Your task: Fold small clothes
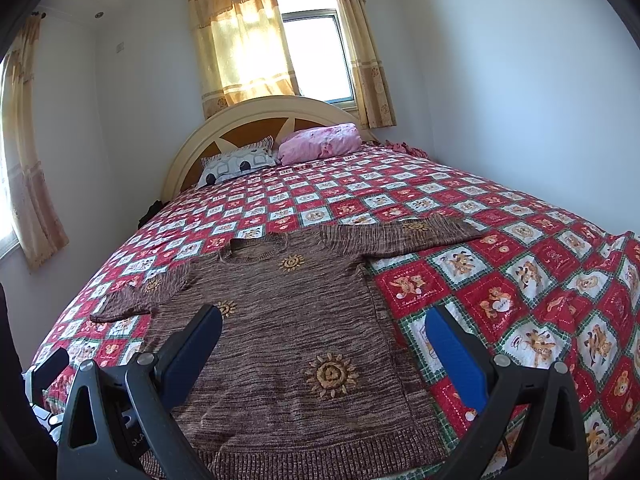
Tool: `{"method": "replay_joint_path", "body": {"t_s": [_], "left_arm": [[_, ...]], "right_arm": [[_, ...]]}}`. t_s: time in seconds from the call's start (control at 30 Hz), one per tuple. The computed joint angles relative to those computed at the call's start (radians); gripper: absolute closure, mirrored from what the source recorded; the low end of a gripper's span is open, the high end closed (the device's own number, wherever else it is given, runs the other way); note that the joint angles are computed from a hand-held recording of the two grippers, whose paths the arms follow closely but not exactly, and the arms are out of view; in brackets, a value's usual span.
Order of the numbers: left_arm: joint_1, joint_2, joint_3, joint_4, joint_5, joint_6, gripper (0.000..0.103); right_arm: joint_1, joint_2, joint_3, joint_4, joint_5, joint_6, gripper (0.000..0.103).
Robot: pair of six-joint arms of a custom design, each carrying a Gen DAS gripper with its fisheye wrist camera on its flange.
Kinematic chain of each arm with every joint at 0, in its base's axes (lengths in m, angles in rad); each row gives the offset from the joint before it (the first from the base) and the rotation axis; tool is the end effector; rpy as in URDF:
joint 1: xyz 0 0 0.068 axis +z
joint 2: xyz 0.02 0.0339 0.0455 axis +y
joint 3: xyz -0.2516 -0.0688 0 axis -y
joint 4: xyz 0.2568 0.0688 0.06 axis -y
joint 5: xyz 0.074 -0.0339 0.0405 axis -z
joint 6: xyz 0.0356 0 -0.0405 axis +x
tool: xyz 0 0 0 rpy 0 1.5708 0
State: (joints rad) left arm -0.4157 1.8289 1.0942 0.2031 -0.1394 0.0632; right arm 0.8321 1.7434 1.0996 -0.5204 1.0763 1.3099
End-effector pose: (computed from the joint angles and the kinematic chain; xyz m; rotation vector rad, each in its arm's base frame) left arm 0.3763 -0.1607 0.1738 0.4157 2.0558 -0.0662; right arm 0.2525 0.2307 0.1717 0.7170 1.8973 -0.2117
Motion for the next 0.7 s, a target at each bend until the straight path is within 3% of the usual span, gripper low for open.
{"method": "replay_joint_path", "body": {"t_s": [0.7], "left_arm": [[-0.007, 0.014, 0.018, -0.028, -0.001, -0.011, 0.0]], "right_arm": [[0.004, 0.011, 0.004, -0.001, -0.005, 0.009, 0.001]]}}
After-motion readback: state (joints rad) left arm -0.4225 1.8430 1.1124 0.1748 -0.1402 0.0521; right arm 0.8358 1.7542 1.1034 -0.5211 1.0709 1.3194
